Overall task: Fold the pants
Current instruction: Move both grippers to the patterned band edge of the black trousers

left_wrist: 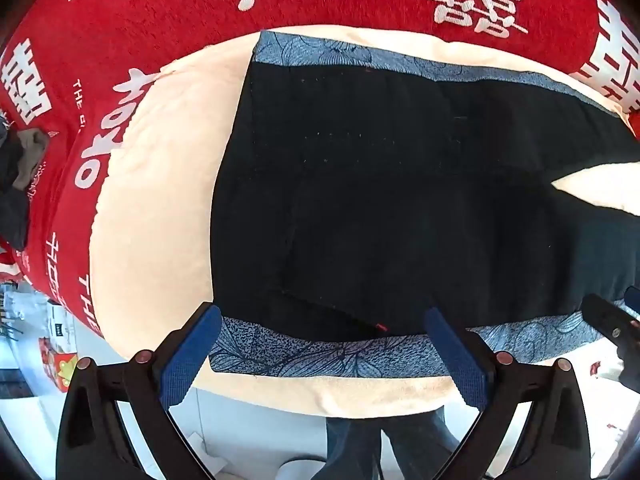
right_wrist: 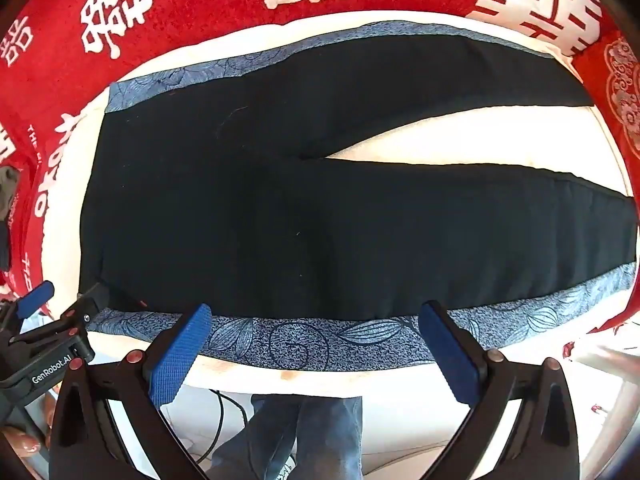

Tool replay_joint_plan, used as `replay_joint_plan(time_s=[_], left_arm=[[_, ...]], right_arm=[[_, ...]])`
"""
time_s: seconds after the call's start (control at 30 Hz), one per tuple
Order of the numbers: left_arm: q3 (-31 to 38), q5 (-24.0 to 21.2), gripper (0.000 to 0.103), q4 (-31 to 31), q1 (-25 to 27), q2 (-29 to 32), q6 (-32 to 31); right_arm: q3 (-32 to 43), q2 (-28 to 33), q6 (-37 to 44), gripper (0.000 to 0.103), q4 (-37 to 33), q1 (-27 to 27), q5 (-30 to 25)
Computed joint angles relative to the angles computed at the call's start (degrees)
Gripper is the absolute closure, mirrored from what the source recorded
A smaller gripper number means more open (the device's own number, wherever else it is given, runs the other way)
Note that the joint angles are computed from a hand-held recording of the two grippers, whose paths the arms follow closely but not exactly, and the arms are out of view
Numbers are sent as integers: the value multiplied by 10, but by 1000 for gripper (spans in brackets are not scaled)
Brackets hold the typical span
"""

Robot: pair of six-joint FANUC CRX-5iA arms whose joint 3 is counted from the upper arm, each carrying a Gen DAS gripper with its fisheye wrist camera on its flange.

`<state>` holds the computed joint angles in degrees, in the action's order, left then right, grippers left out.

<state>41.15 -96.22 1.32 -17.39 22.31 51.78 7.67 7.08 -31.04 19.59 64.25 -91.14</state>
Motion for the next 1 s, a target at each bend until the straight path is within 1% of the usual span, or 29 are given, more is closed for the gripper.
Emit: replay_joint_plan(time_s=[0.23, 0.43, 0.53, 0.67, 0.87, 1.0], left_arm=[[-7, 6, 0, 2, 13, -2, -24], [-1, -2, 0, 3, 20, 2, -24], [-5, 2, 0, 4, 24, -1, -28], [-22, 11, 0, 3, 31, -13, -37], [-37, 3, 0, -7, 41, -26, -46], [-43, 2, 0, -6, 53, -32, -52]], right_arm=[[14, 11, -3, 0, -8, 1, -7], [41, 31, 2, 0, -3, 7, -26], [49, 36, 10, 0, -1, 9, -32], [60, 42, 11, 0, 5, 19, -47], [61, 42, 2, 0, 7, 40, -57], [57, 37, 4, 0, 7, 60, -80]])
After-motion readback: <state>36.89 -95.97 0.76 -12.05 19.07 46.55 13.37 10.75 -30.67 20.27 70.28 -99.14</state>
